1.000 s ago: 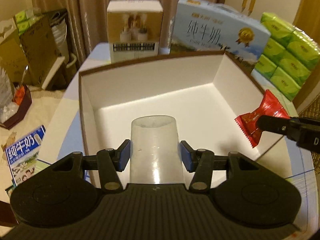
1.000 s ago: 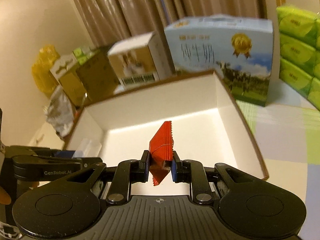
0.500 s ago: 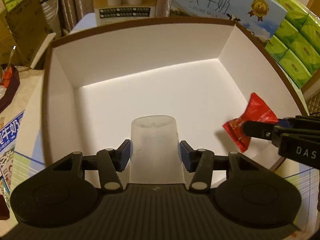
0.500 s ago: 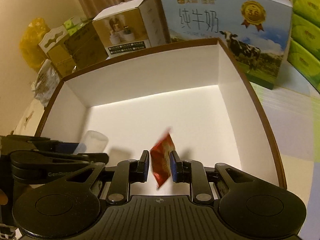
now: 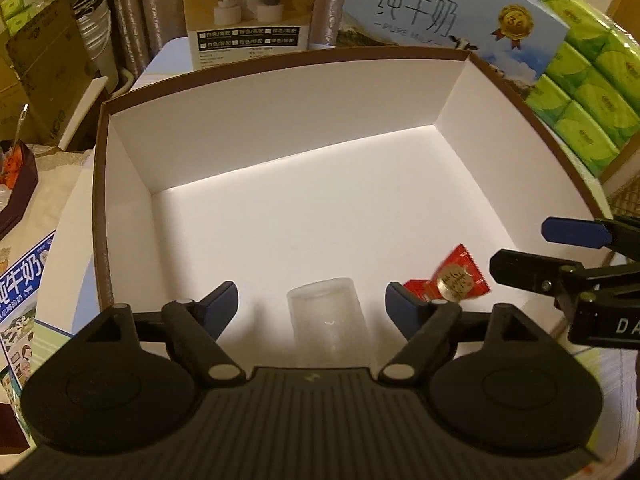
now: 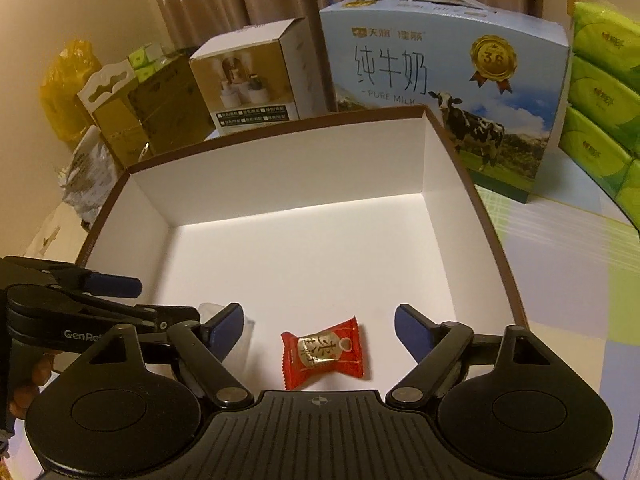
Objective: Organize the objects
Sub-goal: 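Lower the clear cup into the brown box and open left tool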
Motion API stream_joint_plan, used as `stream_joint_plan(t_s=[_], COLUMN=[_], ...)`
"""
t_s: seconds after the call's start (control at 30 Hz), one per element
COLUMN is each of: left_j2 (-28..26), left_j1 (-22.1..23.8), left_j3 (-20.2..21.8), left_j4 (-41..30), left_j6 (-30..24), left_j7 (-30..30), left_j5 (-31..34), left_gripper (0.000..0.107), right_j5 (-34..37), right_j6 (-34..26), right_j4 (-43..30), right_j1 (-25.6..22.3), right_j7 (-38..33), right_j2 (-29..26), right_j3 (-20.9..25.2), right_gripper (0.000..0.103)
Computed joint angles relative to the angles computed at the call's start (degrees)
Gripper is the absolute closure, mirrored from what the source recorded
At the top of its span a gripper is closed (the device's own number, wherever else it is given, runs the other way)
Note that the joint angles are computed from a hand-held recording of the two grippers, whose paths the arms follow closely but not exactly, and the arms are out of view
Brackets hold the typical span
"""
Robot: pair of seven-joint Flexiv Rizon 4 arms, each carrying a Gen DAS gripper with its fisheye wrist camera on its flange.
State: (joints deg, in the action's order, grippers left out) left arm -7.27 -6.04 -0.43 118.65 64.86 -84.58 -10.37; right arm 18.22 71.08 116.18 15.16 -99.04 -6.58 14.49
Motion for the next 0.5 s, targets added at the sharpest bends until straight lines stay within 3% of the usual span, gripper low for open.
stream_joint_plan(t_s=[0.27,0.5], left_j2=[3.64,7.34], left_j1=[-0.34,-0.75], left_j3=[-0.21,0.29], left_j4=[2.00,3.94], left_j6=[0.60,1.06], left_j7=[1.80,-0.31], left_j5=[-2.13,-0.84], left_gripper=[0.028,0.028], right_j5=[2.57,4.18], right_j6=[0.40,0.88], right_j4=[1.85,4.31], right_j1=[0.12,1.40], right_j7=[-0.37,0.21], right_j2=[3.73,7.68], right_j3=[-0.29,-1.34], right_gripper=[0.018,0.018])
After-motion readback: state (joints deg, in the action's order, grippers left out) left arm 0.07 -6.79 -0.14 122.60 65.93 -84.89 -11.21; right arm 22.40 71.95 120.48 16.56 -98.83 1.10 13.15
